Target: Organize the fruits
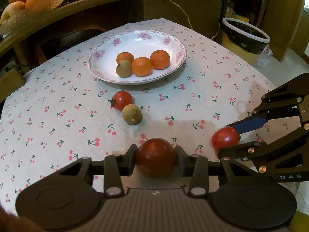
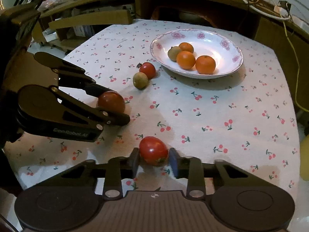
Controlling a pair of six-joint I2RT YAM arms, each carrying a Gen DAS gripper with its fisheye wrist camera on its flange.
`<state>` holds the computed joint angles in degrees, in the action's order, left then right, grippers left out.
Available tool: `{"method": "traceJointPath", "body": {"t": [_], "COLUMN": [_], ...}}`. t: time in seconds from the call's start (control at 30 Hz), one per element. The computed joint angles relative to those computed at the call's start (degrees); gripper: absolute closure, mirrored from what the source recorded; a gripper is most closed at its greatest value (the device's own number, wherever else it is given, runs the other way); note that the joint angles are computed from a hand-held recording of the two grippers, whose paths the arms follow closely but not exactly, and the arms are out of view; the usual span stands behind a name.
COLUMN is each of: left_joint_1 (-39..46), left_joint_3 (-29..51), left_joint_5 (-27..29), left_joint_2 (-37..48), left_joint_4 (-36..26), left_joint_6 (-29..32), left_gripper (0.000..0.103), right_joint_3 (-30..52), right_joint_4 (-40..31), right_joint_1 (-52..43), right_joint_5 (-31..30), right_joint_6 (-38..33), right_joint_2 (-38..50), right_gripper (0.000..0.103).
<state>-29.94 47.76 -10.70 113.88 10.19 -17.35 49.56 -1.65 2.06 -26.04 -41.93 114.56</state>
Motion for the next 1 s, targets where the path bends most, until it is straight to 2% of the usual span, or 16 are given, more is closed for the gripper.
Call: {"method": "traceJointPath", "body": {"t": [0.43, 1.0], "left_joint_1": [-0.27, 2.23], "left_joint_3": [0.66, 11.73], "left_joint_5": [-1.39, -4.53], "left_joint_2": [-1.65, 1.84], "left_joint_4": [-0.35, -4.17], "left_joint_6": [-0.25, 1.43], "left_gripper": [0.057, 0.058], "right_joint_3": [1.12, 8.59], "right_joint_4": [-0.15, 1.64], "right_joint_1": [0.33, 0.80], "right_joint_5": [-0.81, -1.87], "right_joint_6": [5.06, 15.69], "right_joint_2": [-0.85, 0.31], "right_gripper": [0.072, 0.070]}}
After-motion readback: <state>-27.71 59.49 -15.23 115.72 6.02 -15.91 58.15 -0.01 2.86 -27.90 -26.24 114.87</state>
